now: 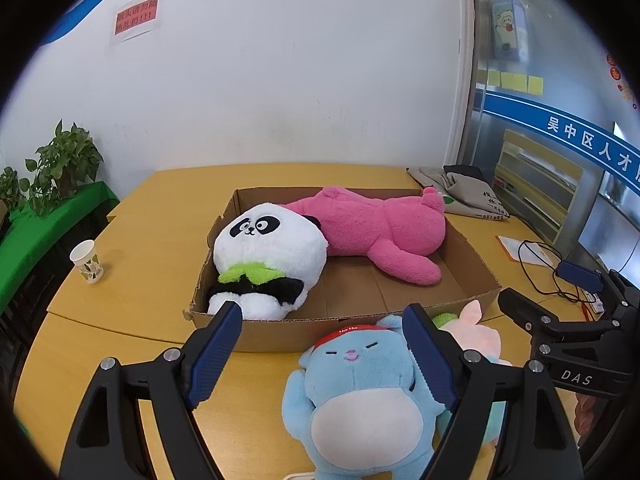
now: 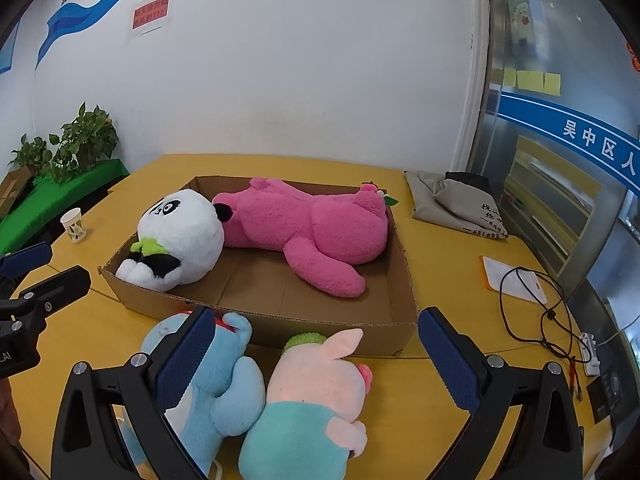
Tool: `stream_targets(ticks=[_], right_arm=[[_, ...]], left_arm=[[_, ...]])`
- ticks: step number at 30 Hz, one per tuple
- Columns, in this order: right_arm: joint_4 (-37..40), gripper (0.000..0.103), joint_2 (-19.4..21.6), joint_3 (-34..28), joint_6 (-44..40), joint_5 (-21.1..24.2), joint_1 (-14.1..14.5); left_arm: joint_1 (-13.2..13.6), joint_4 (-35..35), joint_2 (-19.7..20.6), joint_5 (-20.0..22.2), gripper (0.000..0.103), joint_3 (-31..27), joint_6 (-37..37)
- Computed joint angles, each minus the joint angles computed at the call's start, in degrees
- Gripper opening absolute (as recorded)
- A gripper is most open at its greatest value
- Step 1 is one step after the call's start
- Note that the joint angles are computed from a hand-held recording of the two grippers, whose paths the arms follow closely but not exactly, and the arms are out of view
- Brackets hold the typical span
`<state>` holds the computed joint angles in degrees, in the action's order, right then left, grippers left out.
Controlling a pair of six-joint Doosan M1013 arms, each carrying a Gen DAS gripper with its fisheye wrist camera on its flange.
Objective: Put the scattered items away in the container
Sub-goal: 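Move both grippers toward the light-blue plush on the table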
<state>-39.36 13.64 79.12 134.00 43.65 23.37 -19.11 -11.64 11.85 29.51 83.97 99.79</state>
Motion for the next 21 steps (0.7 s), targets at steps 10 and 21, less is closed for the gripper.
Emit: stream_targets(ticks=[10,21], right_arm=[[0.28,0.103,0.43,-0.39,-0.24,0.98,0.18],[0.72,0.103,0.62,-0.42,-0.71,1.36,0.42]], left_arm=[[0.51,-2.49,0.42,1.9,0.082,-0.24,1.97],[0.92,-4.36,0.84,3.79,0.082,-0.39,3.39]])
